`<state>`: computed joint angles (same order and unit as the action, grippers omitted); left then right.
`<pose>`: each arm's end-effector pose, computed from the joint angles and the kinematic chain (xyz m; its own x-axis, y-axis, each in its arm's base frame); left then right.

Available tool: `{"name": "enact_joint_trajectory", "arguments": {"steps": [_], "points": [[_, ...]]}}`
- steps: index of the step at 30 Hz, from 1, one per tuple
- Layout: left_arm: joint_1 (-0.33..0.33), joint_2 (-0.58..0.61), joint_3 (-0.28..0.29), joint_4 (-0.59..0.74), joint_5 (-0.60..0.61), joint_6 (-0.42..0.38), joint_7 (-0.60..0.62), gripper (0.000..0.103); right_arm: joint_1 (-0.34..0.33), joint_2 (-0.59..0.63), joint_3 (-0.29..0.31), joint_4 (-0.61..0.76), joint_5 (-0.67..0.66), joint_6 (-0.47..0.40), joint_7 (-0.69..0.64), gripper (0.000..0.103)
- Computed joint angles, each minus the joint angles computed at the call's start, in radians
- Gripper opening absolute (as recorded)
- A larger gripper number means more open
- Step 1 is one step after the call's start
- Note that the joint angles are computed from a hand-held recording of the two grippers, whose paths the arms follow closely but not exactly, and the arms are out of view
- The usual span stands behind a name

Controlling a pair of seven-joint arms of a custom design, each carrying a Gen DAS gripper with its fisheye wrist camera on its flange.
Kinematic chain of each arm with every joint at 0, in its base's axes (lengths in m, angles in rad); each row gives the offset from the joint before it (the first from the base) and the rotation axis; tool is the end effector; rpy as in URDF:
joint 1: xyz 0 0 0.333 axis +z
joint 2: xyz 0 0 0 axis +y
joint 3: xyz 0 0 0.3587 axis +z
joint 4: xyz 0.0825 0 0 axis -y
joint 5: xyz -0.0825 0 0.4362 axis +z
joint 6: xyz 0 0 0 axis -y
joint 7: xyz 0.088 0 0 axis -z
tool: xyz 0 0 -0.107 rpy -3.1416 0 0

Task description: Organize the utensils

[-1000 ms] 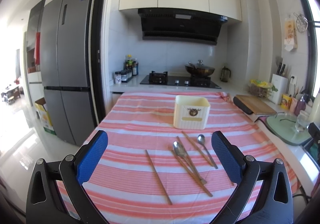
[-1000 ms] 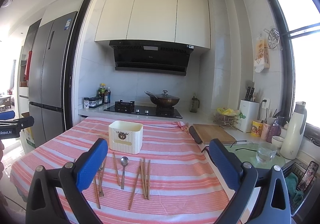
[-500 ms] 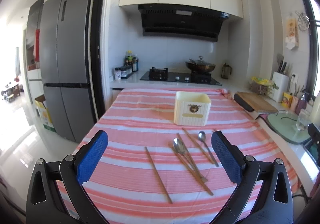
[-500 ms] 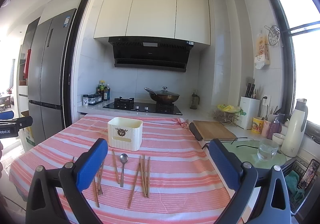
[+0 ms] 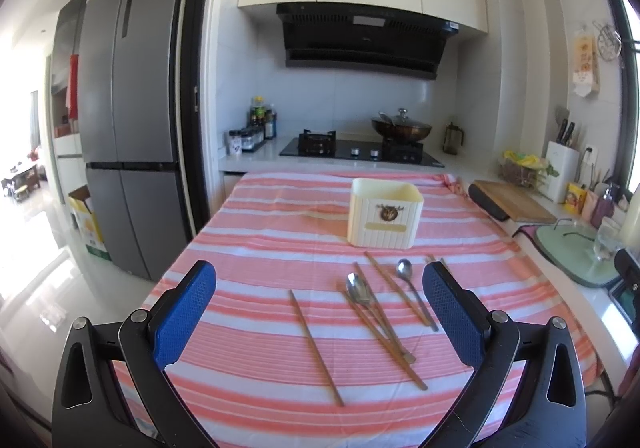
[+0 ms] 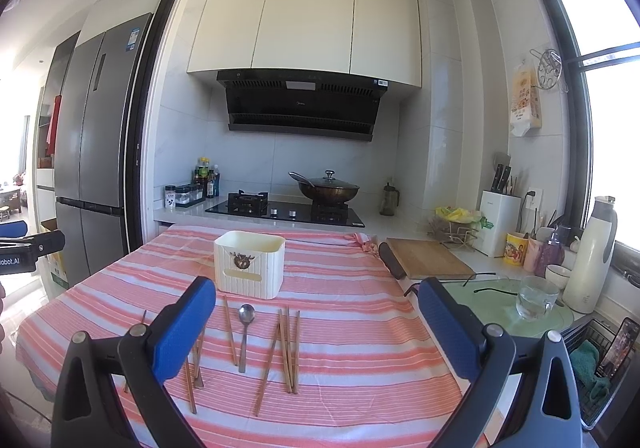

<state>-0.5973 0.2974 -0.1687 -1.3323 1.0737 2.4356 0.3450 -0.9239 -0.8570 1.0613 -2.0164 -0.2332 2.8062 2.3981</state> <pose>0.5663 -0.5088 0.7016 -0.0988 -0.9939 0.0495 -0.3815 -0.0082 -0.9243 0.4722 0.3238 0.7163 -0.2641 -0.9545 0.1386 -0.1750 -0.0939 -0.9801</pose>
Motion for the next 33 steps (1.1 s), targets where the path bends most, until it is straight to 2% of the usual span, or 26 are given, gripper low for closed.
{"name": "enact_joint_trajectory", "arguments": {"steps": [7, 23, 33], "points": [[-0.003, 0.029, 0.004, 0.028, -0.035, -0.023, 0.026, 0.103, -0.006, 0.013, 0.006, -0.005, -0.003, 0.004, 0.006, 0.103], [-0.037, 0.162, 0.038, 0.185, -0.175, -0.179, 0.162, 0.103, -0.035, 0.13, 0.08, 0.012, -0.031, -0.047, -0.006, 0.103], [-0.029, 0.223, 0.046, 0.25, -0.295, -0.207, 0.227, 0.103, -0.044, 0.203, 0.119, 0.029, -0.066, -0.077, -0.007, 0.103]]}}
